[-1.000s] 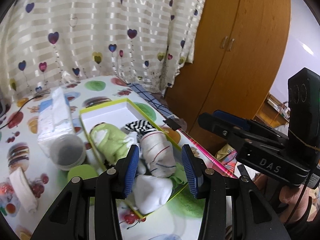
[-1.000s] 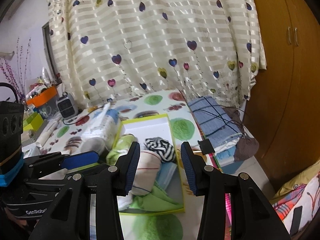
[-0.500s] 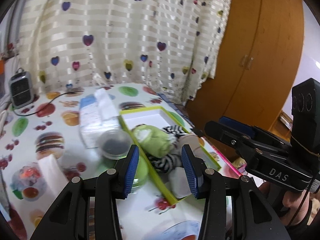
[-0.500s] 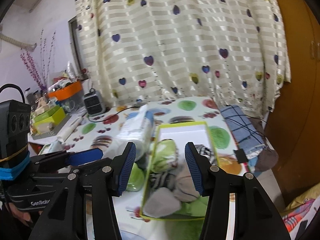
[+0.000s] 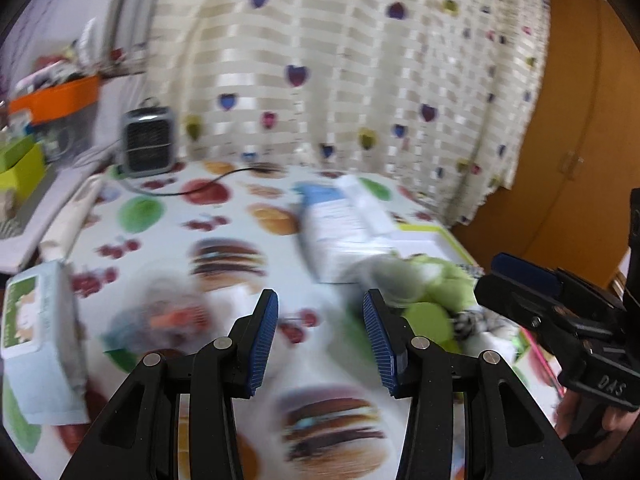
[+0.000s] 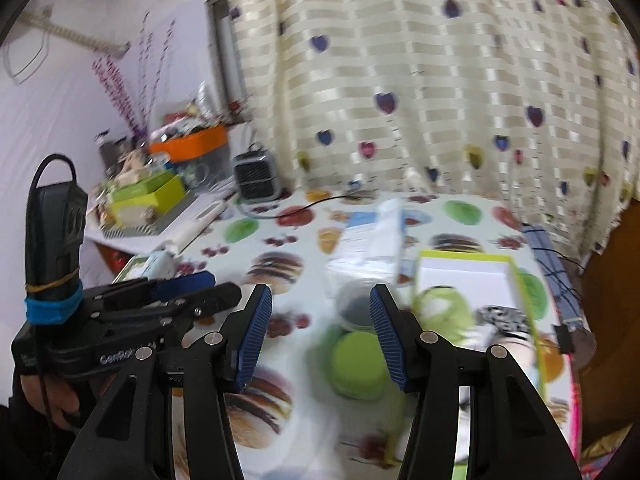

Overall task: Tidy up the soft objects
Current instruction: 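Grasp the white cloth with the right gripper while the left grasps the mesh bag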

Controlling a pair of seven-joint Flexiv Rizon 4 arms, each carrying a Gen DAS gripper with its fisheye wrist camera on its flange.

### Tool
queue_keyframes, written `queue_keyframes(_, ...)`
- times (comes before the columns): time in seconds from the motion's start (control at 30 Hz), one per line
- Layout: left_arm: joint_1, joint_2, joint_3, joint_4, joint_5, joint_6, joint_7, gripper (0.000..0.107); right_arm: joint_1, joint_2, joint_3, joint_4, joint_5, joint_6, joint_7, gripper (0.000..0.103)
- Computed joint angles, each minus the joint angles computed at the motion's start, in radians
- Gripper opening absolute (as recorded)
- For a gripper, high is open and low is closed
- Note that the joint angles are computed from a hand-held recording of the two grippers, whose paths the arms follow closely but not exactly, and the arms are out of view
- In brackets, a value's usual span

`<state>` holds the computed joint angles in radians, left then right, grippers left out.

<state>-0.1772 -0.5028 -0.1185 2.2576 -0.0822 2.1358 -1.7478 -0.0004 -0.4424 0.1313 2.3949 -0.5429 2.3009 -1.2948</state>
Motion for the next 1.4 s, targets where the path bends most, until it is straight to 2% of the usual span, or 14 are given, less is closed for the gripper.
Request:
queue_keyframes(0.13,0.02,-0.002,0.032,0.024,-0.024,0.001,-0.006,0.044,0.033,-0.028,0.015,-0.031,-0.022,-0.041,-0.008,0.052)
queue_keyframes(0.43,0.093,-0.036,0.039,0.027,-0.02,-0.017,-0.015,0.046,0.08,-0.096,0.047,-0.113,-0.049,-0.142,-0.001,0.052)
queue_keyframes(0.67,0.109,-0.07,0.042,-0.009,-0.034,-0.076,0.002,0.047,0.079,-0.162,0.085,-0.196,-0.084,-0.244,0.02,0.052)
queue_keyframes(0.87,0.105,-0.092,0.052,-0.04,-0.059,-0.131,0.029,0.048,0.032,-0.231,0.15,-0.272,-0.13,-0.352,0.033,0.052)
queue_keyframes(1.07,0.119,-0.116,0.041,-0.066,-0.063,-0.165,0.045,0.05,0.026,-0.274,0.191,-0.32,-0.099,-0.444,-0.005,0.052)
queue_keyframes(1.23,0.108,-0.136,0.048,-0.086,-0.071,-0.18,0.061,0.055,0.05,-0.284,0.197,-0.337,-0.045,-0.482,-0.06,0.052)
queue_keyframes(1.4,0.097,-0.148,0.056,-0.095,-0.089,-0.179,0.059,0.058,0.119,-0.275,0.148,-0.336,0.039,-0.487,-0.096,0.052)
